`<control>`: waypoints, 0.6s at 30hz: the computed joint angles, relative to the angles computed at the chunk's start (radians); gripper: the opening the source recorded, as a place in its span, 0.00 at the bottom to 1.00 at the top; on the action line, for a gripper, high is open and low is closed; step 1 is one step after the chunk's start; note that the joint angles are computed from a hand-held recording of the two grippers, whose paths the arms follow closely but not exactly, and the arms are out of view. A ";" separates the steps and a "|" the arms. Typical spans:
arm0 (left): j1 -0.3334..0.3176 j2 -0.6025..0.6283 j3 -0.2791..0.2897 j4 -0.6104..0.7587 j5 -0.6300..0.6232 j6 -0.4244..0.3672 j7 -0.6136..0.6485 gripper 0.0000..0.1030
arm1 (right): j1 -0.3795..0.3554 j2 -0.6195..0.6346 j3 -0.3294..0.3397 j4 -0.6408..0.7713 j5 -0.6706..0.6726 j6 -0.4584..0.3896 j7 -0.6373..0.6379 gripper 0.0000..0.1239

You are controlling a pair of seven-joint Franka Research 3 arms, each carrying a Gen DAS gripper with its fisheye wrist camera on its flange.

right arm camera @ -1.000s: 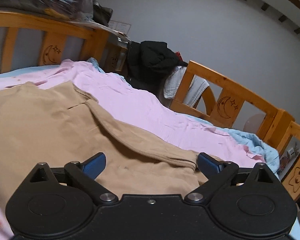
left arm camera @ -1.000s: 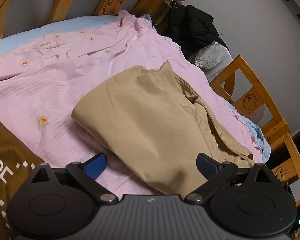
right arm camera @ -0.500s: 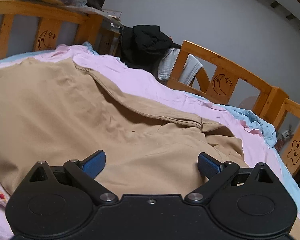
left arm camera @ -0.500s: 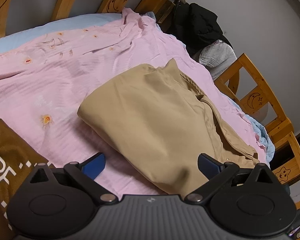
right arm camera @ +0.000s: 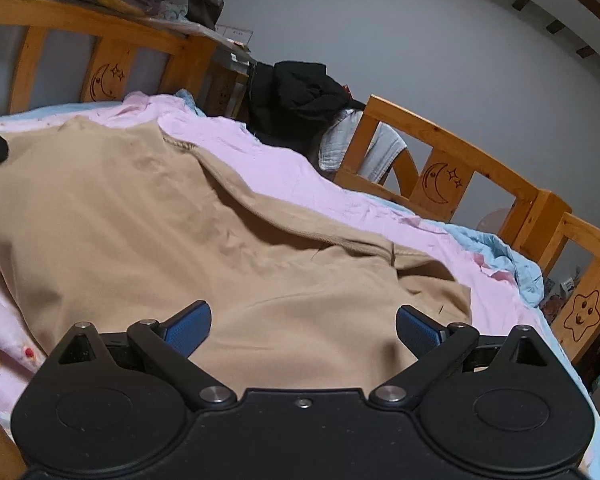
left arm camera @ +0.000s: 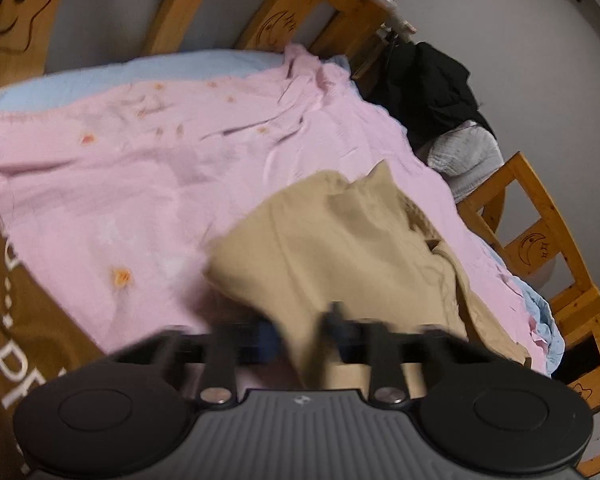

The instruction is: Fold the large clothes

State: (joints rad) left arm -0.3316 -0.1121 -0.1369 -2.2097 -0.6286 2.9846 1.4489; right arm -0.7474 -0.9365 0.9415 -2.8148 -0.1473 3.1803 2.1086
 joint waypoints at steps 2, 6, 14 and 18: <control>-0.026 -0.004 0.008 0.004 -0.054 0.034 0.079 0.01 | 0.005 0.011 -0.011 -0.001 -0.001 0.001 -0.005 0.81; -0.171 -0.019 0.064 0.030 -0.259 0.135 0.411 0.00 | 0.029 0.054 -0.052 0.002 0.004 -0.010 -0.011 0.82; -0.217 0.010 0.009 0.205 -0.313 0.041 0.792 0.00 | 0.136 0.155 -0.199 -0.022 0.056 0.040 -0.038 0.82; -0.164 0.042 -0.087 0.261 -0.075 -0.018 0.707 0.00 | 0.218 0.110 -0.318 -0.067 0.178 0.068 -0.010 0.72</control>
